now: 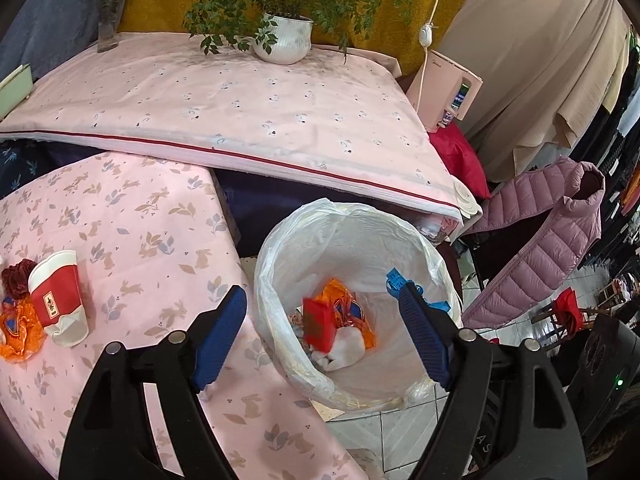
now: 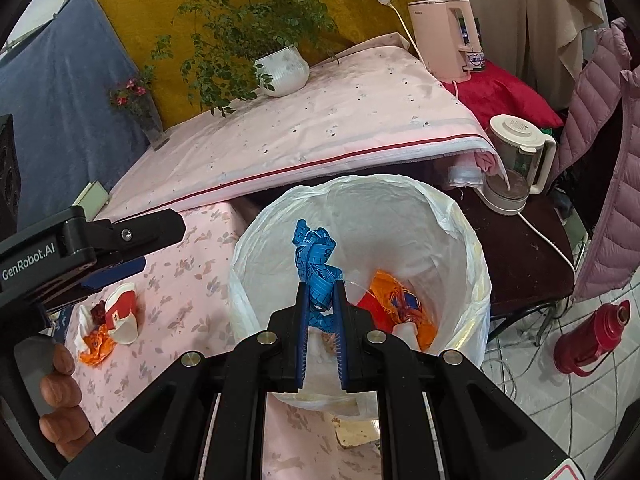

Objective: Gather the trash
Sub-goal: 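Carry both items over the bin while the left gripper opens to drop the wallet, then open the right gripper to drop the blue ribbon into the bin, then move both grippers back to the remaining pile on the table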

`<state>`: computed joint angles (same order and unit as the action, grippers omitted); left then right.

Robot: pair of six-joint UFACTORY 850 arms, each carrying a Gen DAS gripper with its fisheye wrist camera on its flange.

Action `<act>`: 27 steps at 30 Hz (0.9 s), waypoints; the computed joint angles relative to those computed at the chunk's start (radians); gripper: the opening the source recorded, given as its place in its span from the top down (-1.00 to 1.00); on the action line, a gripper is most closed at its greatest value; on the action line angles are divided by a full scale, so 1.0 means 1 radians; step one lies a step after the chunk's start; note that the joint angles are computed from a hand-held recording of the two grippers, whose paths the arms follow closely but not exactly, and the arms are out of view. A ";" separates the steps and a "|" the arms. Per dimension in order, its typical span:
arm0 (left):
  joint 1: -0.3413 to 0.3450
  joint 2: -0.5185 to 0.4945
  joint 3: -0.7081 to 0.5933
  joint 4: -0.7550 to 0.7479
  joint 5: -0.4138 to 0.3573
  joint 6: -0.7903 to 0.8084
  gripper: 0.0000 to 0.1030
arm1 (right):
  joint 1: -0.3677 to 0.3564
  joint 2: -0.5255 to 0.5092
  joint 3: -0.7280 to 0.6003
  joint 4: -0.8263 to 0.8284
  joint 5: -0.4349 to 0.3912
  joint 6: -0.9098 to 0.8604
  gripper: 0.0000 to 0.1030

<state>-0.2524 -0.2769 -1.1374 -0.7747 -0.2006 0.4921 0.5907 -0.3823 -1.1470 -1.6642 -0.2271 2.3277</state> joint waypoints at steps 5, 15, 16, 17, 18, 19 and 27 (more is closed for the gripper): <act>0.009 0.005 0.012 0.029 0.009 -0.029 -0.44 | 0.001 -0.014 -0.011 0.038 0.004 -0.038 0.77; 0.030 0.023 0.046 0.019 0.021 -0.028 -0.44 | 0.013 -0.029 -0.033 0.105 -0.026 -0.099 0.50; 0.033 0.026 0.050 0.013 0.023 -0.023 -0.44 | 0.014 -0.030 -0.036 0.113 -0.025 -0.108 0.50; 0.035 0.029 0.054 0.013 0.025 -0.023 -0.44 | 0.015 -0.031 -0.038 0.121 -0.025 -0.118 0.50; 0.037 0.033 0.060 0.013 0.028 -0.022 -0.44 | 0.017 -0.032 -0.041 0.126 -0.022 -0.126 0.50; 0.040 0.036 0.065 0.013 0.031 -0.022 -0.44 | 0.020 -0.032 -0.043 0.130 -0.021 -0.132 0.46; 0.075 0.067 0.110 -0.021 0.053 0.004 -0.44 | 0.056 -0.048 -0.084 0.179 -0.030 -0.217 0.31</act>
<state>-0.1770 -0.2099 -1.0274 -0.7952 -0.1476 0.4965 0.6467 -0.4305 -1.2307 -1.4850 -0.2569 2.1112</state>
